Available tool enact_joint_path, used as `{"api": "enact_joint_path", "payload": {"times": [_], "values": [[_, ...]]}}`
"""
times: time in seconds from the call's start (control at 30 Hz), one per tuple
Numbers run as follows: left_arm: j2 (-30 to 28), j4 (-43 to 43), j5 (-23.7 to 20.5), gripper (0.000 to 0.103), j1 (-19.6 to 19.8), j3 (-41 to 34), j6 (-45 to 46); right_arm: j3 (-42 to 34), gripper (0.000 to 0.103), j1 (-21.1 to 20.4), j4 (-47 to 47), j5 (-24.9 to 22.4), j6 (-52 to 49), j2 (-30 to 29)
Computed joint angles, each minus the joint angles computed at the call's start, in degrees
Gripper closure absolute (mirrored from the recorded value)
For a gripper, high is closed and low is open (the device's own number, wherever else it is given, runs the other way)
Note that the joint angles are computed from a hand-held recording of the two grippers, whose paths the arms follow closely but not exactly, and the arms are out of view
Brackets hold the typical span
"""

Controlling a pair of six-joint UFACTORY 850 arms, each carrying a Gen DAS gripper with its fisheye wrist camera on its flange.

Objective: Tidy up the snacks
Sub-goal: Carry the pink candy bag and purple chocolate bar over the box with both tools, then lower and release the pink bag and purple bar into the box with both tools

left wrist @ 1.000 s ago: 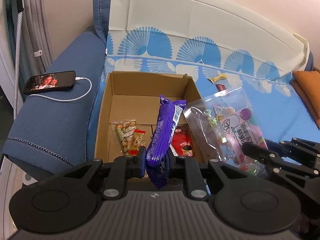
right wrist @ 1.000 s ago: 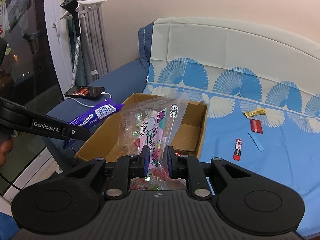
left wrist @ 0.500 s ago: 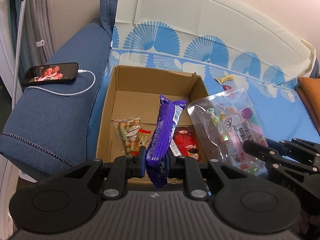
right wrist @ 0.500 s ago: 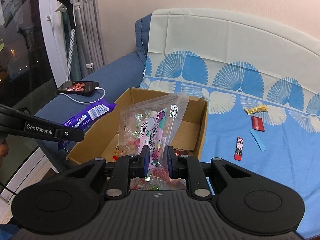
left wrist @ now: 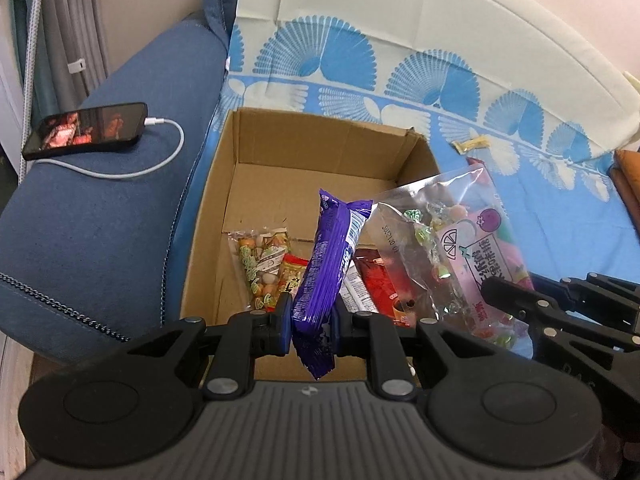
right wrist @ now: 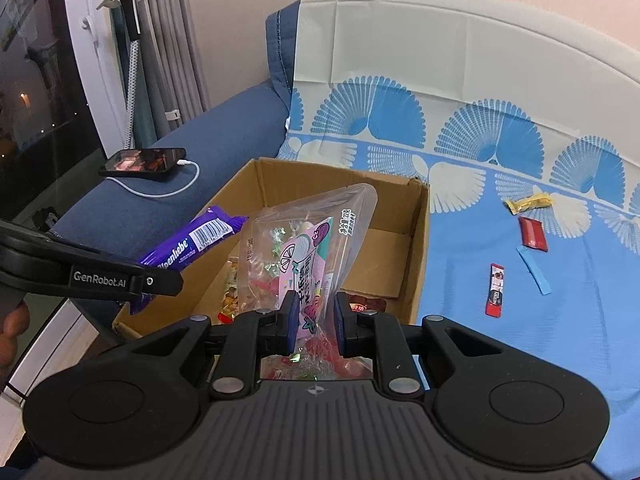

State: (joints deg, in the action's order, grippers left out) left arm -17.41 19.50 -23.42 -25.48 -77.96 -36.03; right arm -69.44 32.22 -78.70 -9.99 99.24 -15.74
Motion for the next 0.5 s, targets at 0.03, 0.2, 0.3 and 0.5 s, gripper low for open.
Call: {"api": "enact_joint_path", "payload": {"times": [0.03,0.2,0.3,0.5], "values": [[-0.58,-0.32,-0.24,0.083,0.13,-0.52,0.3,-0.5,0.083,-0.15,1.24,0.14,-1.2,-0.55],[-3.3,-0.84,-1.48,0.082,0.42,-2.87,1.16,-3.03,0.083,-1.02,9.76,0.95,-9.21,-3.32],[-4.96,-1.92,-2.31,0.082,0.69,-4.27,2.36,-4.32,0.083,-1.42,16.29,1.32,-15.45,-4.79],[-7.64,-1.65,-3.47,0.082,0.89,-6.21,3.06,-6.53,0.082,-2.01,28.19,1.48,-27.21,-7.38]]}}
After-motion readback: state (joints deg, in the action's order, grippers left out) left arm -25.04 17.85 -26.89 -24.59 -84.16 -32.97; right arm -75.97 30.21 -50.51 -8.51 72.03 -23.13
